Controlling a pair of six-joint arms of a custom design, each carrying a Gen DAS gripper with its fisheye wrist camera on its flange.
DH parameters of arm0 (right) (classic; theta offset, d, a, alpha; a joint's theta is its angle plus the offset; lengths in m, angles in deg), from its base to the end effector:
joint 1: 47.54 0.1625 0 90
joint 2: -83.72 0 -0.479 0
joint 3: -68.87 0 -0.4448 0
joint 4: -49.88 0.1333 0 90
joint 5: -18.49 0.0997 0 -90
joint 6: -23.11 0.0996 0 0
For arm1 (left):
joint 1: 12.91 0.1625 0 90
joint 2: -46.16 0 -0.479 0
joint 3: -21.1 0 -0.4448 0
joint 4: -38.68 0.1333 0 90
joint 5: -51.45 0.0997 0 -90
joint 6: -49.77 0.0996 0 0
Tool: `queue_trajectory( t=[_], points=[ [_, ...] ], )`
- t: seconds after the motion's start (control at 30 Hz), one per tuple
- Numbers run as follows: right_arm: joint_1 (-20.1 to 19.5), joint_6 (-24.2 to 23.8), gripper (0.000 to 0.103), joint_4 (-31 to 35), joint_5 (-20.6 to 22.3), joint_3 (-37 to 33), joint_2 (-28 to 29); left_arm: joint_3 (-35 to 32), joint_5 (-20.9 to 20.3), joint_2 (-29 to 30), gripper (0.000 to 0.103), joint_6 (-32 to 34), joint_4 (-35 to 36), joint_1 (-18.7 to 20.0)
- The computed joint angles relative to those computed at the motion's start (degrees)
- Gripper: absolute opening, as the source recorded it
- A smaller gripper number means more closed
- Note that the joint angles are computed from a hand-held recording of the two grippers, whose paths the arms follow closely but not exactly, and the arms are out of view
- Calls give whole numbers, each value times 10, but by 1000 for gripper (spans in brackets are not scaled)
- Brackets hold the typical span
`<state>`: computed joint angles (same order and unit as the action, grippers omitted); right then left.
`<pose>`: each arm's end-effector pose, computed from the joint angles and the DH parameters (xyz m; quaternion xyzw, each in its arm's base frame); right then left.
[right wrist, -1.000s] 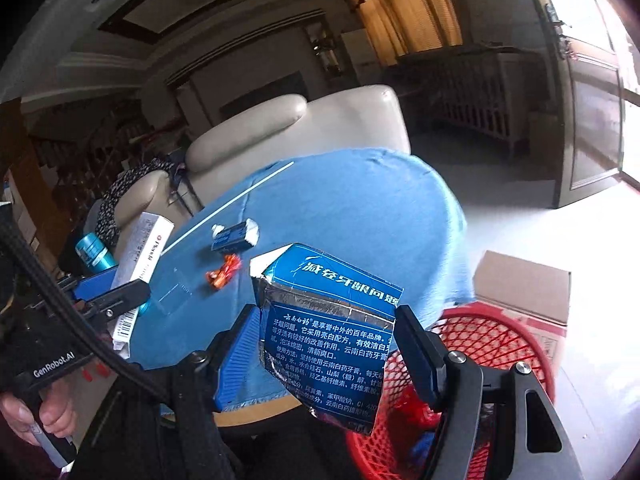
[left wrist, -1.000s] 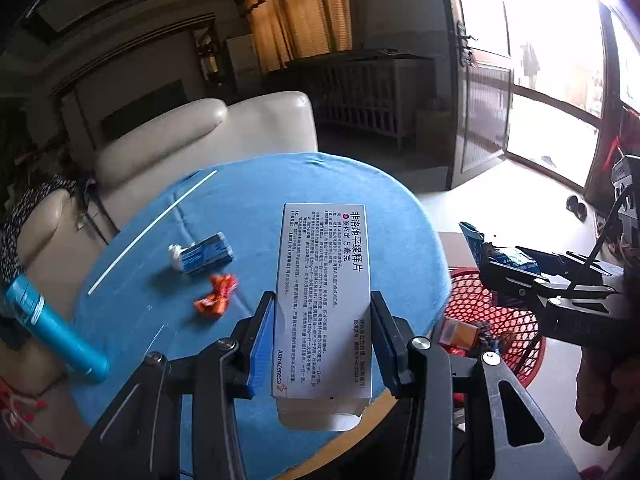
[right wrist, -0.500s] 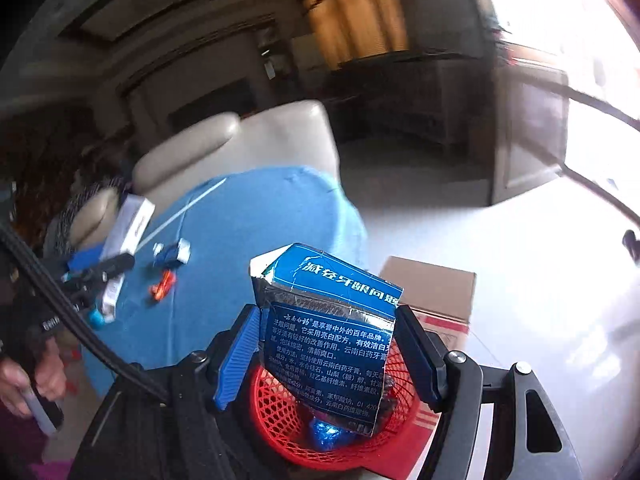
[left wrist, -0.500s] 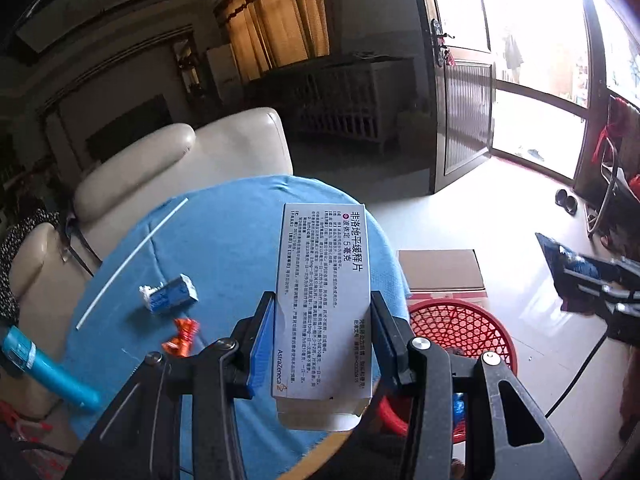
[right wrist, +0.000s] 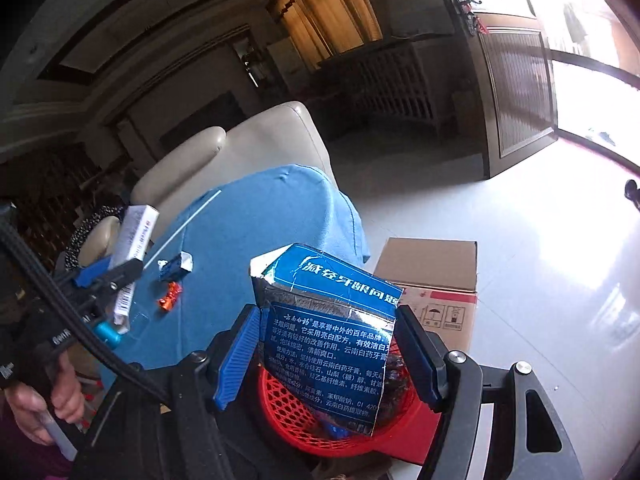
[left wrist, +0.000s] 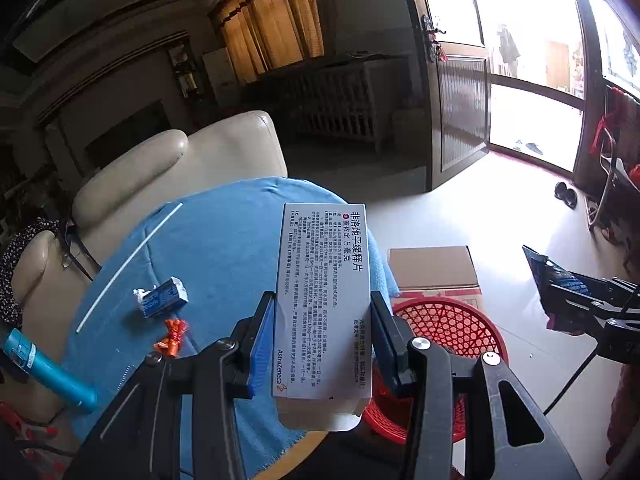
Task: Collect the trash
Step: 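Open the right tool over the red basket while the left tool opens above it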
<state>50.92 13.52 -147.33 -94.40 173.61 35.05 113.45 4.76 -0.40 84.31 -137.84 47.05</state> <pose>0.1963 -0.6771 0.1732 0.0541 -0.8866 0.4212 0.1832 -0.2071 -0.7609 0.2016 0.3569 0.8052 -0.3096 0.3584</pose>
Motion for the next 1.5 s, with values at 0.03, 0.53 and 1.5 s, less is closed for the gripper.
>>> queue_trajectory(
  t=[0.03,0.53,1.5],
  points=[
    [0,3,71,1,1,-2,2,1,1,2,47,1,1,0],
    [-2,24,71,15,13,-12,12,7,5,9,47,-12,27,5],
    [-24,76,71,45,33,-34,34,4,-9,9,47,-55,108,22]
  ],
)
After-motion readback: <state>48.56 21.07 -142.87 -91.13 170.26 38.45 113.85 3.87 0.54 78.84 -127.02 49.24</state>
